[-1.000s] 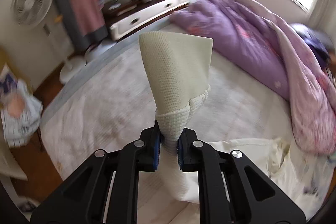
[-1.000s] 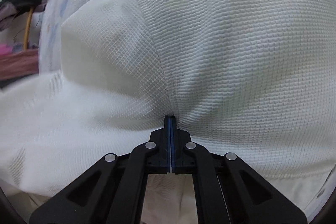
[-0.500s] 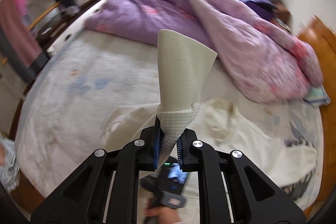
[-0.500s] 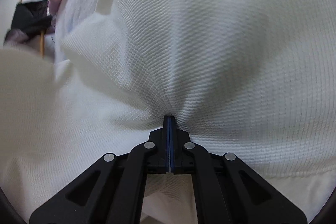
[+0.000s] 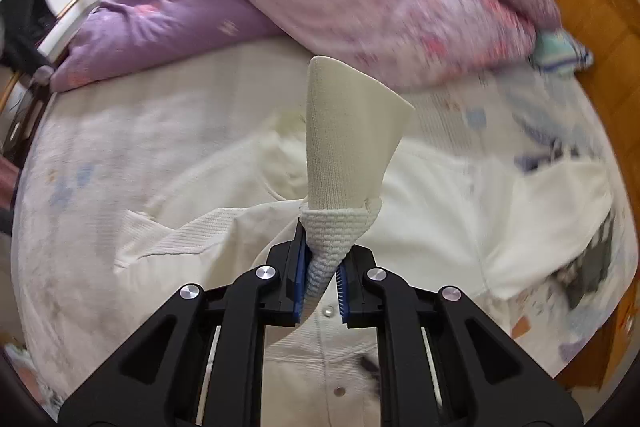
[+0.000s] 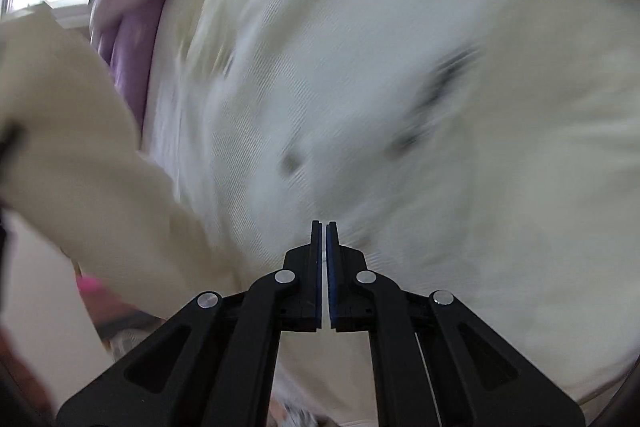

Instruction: Fold large clothes

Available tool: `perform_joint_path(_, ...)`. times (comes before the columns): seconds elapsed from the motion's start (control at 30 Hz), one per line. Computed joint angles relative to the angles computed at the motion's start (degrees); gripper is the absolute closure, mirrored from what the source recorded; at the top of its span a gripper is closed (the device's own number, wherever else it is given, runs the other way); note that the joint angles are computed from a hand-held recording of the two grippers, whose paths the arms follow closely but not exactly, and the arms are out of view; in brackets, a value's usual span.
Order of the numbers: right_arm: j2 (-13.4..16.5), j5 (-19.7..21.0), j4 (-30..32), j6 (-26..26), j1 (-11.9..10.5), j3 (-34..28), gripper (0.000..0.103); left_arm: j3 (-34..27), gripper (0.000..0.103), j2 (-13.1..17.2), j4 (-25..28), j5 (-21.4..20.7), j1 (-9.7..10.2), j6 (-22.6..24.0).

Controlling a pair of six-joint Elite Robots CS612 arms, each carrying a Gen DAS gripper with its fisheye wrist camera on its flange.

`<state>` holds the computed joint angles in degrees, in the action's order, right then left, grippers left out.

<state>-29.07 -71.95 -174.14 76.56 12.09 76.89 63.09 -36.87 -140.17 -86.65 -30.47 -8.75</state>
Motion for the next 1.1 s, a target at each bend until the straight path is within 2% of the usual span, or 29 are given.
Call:
perform_joint_path(0.07,-2.45,-2.93,-1.89,1.97,-0.8,4.58,0.101,0.01,0.09,1.12,1.59,0.46,-0.75,1.33)
perform_joint_path(0.13,-3.92,-5.6,-3.85,3.95,-1.13,7.64,0.101,-1.08,0.09,2.8,4.96,-1.69,-0.9,1.12)
perform_joint_path(0.23,-6.23,-7.75,-4.25,4.51,-2.19,11.11,0.101,-1.62,0.089,4.57,7.2,-4.73,-0.96,1.08)
perform_joint_path(0.27,-6.68,-8.91,-3.92,4.74,-2.24,11.34,0.098,-2.13,0.082,4.97,9.34,-5.74,-1.03,1.62)
perform_joint_path(0.3,-7.08,-9.88,-3.61,5.03,-2.33,11.55,0.097,-3.48,0.077,5.7,13.88,-7.64,-0.94,2.68)
perform_joint_path(0.37,-7.37,-11.04,-1.17,6.45,-1.99,10.39,0.092,-4.85,0.057,6.0,19.39,-10.36,-0.6,4.15)
perform_joint_path(0.4,-7.26,-10.93,-0.58,6.47,-2.12,9.82,0.083,-3.92,0.049,5.37,18.85,-11.66,-0.23,4.25)
perform_joint_path(0.43,-7.34,-10.56,0.09,6.15,-2.47,9.64,0.066,-2.38,0.035,4.45,17.06,-12.95,0.2,3.76)
perform_joint_path(0.47,-7.29,-10.08,1.67,5.5,-2.65,8.94,0.054,-1.0,0.028,3.57,15.57,-14.42,0.77,3.1)
perform_joint_path(0.5,-7.13,-9.38,3.68,4.6,-2.85,7.86,0.039,0.26,0.027,2.72,14.57,-16.21,1.48,2.27)
perform_joint_path(0.63,-4.73,-6.56,6.66,-1.93,-3.32,2.33,0.034,3.95,0.026,0.2,14.33,-25.0,5.53,-2.78)
perform_joint_path(0.67,-3.62,-5.96,7.97,-4.0,-3.3,0.4,0.034,4.87,0.026,-0.25,13.76,-25.86,6.16,-4.47)
perform_joint_path(0.73,-1.68,-4.38,13.42,-6.61,-3.37,-3.15,0.034,7.14,0.026,-1.19,12.48,-27.57,8.16,-9.52)
perform_joint_path(0.8,0.54,-2.34,21.57,-8.47,-3.53,-7.39,0.032,8.78,0.026,-1.87,12.0,-28.24,9.83,-15.03)
perform_joint_path(0.9,2.26,-3.13,25.77,-10.96,-3.16,-10.98,0.034,11.37,0.026,-2.38,11.52,-24.48,12.2,-26.16)
perform_joint_path(0.97,2.29,-4.38,31.39,-14.98,-2.89,-12.8,0.06,12.98,0.026,-2.52,9.93,-24.73,13.63,-31.47)
perform_joint_path(1.0,1.87,-5.35,30.6,-16.34,-2.81,-12.38,0.092,13.54,0.026,-2.47,9.1,-25.06,14.21,-33.45)
perform_joint_path(1.07,0.9,-5.62,24.35,-16.19,-3.11,-10.69,0.092,14.05,0.026,-2.48,8.85,-24.78,14.93,-35.57)
perform_joint_path(1.1,0.24,-7.78,23.58,-17.34,-3.02,-10.49,0.093,14.03,0.026,-2.44,9.15,-24.61,15.1,-35.82)
